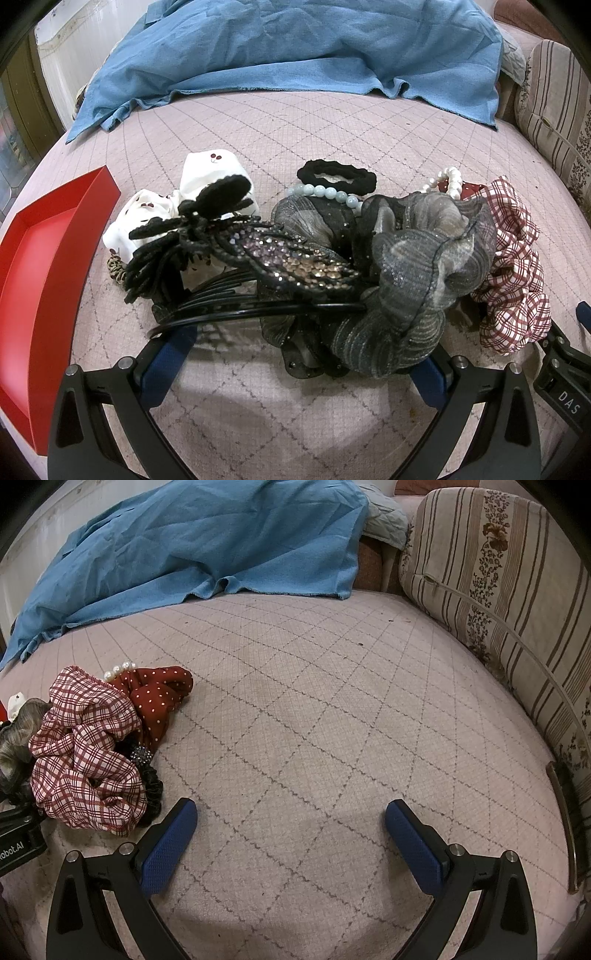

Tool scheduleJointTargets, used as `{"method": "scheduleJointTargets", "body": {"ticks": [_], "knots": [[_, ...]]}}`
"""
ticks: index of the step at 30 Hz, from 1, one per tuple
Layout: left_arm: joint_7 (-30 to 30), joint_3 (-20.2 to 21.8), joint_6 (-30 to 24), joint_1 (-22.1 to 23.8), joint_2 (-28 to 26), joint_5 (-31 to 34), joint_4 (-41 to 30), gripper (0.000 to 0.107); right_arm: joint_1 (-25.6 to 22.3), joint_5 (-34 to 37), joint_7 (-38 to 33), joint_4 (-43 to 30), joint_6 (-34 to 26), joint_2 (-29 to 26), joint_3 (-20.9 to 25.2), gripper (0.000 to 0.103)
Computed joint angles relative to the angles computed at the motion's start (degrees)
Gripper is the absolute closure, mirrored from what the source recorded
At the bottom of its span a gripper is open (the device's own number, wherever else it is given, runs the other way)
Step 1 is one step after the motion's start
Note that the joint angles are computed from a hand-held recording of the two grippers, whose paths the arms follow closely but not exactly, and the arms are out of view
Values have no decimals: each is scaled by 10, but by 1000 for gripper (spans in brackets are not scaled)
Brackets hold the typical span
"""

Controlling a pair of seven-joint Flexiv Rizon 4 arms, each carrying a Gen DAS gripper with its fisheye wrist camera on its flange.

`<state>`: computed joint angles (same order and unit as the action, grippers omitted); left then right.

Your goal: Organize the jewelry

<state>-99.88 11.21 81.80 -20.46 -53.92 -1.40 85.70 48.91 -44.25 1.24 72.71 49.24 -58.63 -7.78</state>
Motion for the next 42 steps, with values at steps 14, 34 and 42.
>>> {"method": "scheduleJointTargets", "body": {"ticks": [14, 34, 42], "knots": [[29, -30, -6, 23, 10, 1, 8, 4, -2, -3, 4, 7, 11, 3, -1, 0], [130, -107, 70, 96, 118, -41, 165, 4, 1, 38, -29, -11, -22, 5, 17, 0], [139, -91, 215, 104, 200, -50, 281, 4, 44, -26, 25, 27, -28, 44, -4, 1]]}}
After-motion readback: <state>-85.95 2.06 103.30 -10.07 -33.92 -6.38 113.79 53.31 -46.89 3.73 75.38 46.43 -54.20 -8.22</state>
